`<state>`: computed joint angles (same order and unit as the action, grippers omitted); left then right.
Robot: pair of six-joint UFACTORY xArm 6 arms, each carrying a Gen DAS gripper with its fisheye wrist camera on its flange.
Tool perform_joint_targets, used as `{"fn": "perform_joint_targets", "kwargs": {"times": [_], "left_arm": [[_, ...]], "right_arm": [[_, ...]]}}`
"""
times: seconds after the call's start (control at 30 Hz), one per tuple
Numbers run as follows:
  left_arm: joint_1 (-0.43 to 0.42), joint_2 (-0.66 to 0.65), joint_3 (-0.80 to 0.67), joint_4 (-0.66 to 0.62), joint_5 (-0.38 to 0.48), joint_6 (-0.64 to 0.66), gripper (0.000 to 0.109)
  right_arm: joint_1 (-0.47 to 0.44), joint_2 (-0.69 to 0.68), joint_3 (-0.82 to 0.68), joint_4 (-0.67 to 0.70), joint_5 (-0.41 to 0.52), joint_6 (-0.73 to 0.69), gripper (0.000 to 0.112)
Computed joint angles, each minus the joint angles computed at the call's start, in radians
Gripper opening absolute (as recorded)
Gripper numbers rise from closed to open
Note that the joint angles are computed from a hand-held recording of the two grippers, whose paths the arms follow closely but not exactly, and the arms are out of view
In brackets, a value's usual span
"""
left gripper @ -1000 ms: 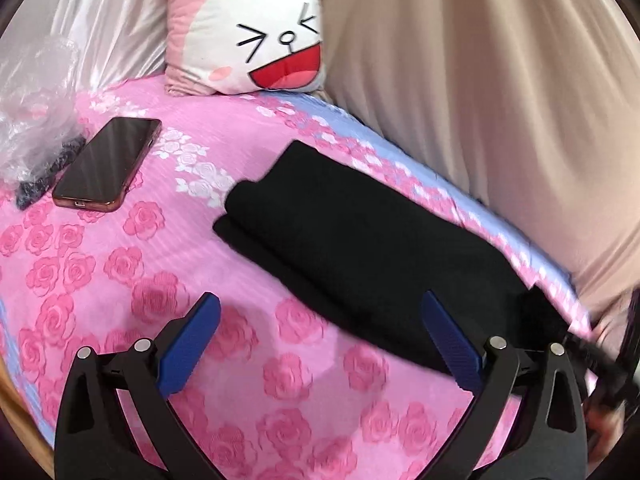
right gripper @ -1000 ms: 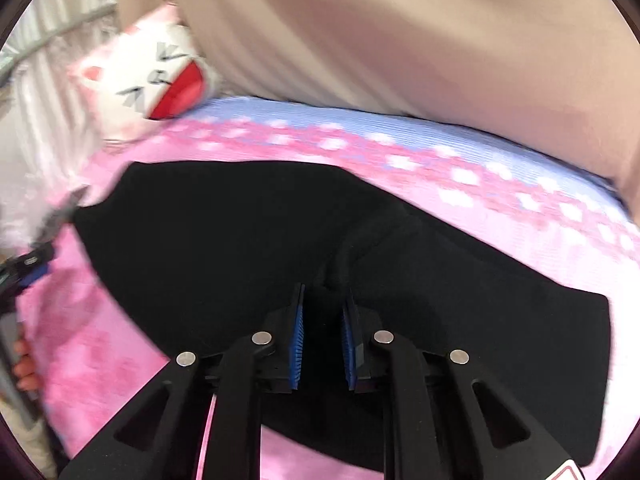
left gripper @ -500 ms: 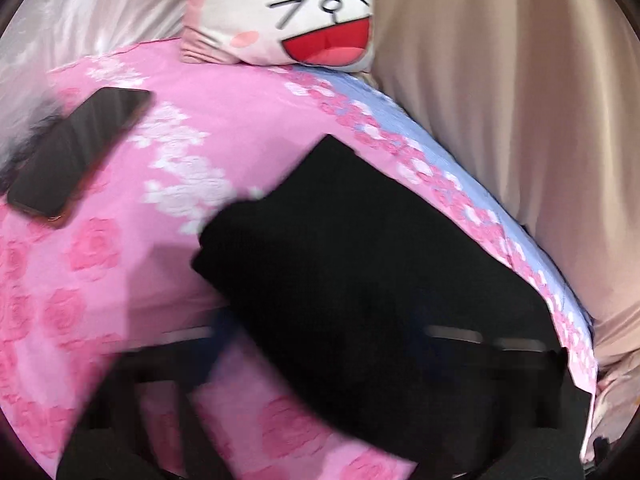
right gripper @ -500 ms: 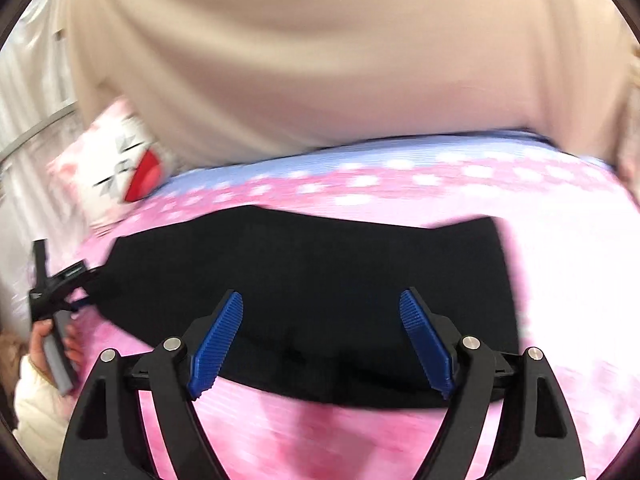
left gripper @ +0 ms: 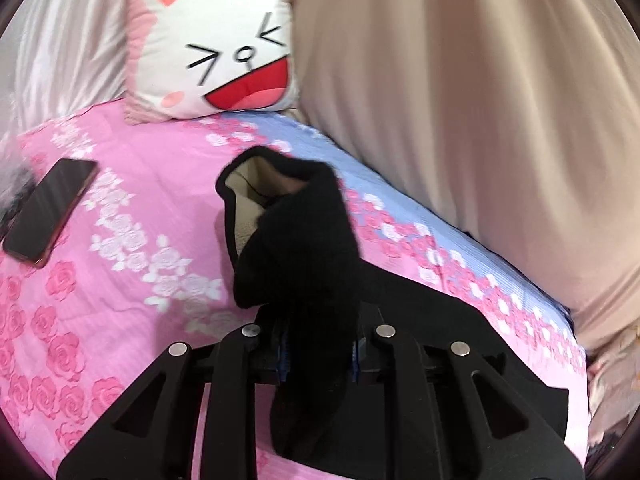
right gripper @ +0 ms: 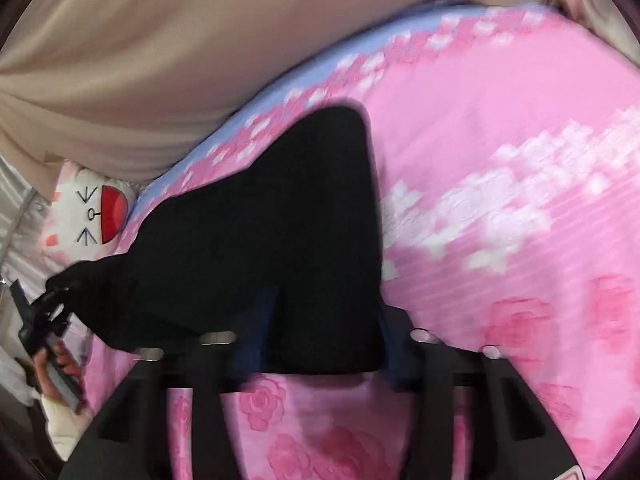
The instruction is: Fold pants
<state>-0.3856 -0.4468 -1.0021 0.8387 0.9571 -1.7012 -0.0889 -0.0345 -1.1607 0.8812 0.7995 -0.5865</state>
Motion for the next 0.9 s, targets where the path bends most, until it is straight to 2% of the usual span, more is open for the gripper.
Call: {"fn": "perform_joint_targets", "kwargs": {"times": [0.17,0.37,0.57,0.63,0.67,0.7,0.73,0.77,0.8,0.83,0.87,0.9], "left_arm": [[0.029,-0.070,0.053,-0.053,0.003,-0.017,0.020],[-0.073,-0.108,0.048,-0.029,0.083,0.004,0.020],[-0.107,-0.120,0.119,-0.131,0.017,0.025,0.021],[-0.115,-0.122,0.148,-0.148,0.009,0.007,0.029],[-0.120,-0.124,0.159,-0.148,0.014,-0.004,0.038],[-0.118,-0.129,0.175,-0.154,0.007,-0.013,0.046],[-0.113,-0.135,0.186,-0.170,0.002,-0.014,0.050],[-0.108,-0.143,0.199,-0.185,-0.003,-0.020,0.061],[-0.103,-0.157,0.213,-0.194,-0.002,-0.037,0.071],[-0.104,-0.164,0.219,-0.192,0.013,-0.058,0.074],[-0.105,-0.177,0.230,-0.181,0.022,-0.089,0.076],[-0.100,-0.187,0.245,-0.173,0.011,-0.109,0.077]], "right_arm": [[-0.012,-0.047,-0.017,0.083,0.039,-0.117,0.017],[-0.095,-0.111,0.011,0.014,0.078,-0.157,0.016],[-0.219,-0.131,0.070,-0.026,0.076,-0.114,0.016],[-0.242,-0.126,0.078,-0.010,0.080,-0.112,0.021],[-0.237,-0.120,0.080,-0.035,0.072,-0.099,0.033],[-0.217,-0.123,0.097,-0.103,0.022,-0.065,0.053],[-0.189,-0.156,0.134,-0.181,-0.069,-0.017,0.056],[-0.160,-0.207,0.184,-0.235,-0.174,0.005,0.056],[-0.128,-0.277,0.238,-0.252,-0.273,-0.015,0.056],[-0.098,-0.335,0.276,-0.228,-0.331,-0.063,0.056],[-0.075,-0.370,0.294,-0.162,-0.347,-0.133,0.056],[-0.020,-0.394,0.296,-0.079,-0.321,-0.228,0.056]]}}
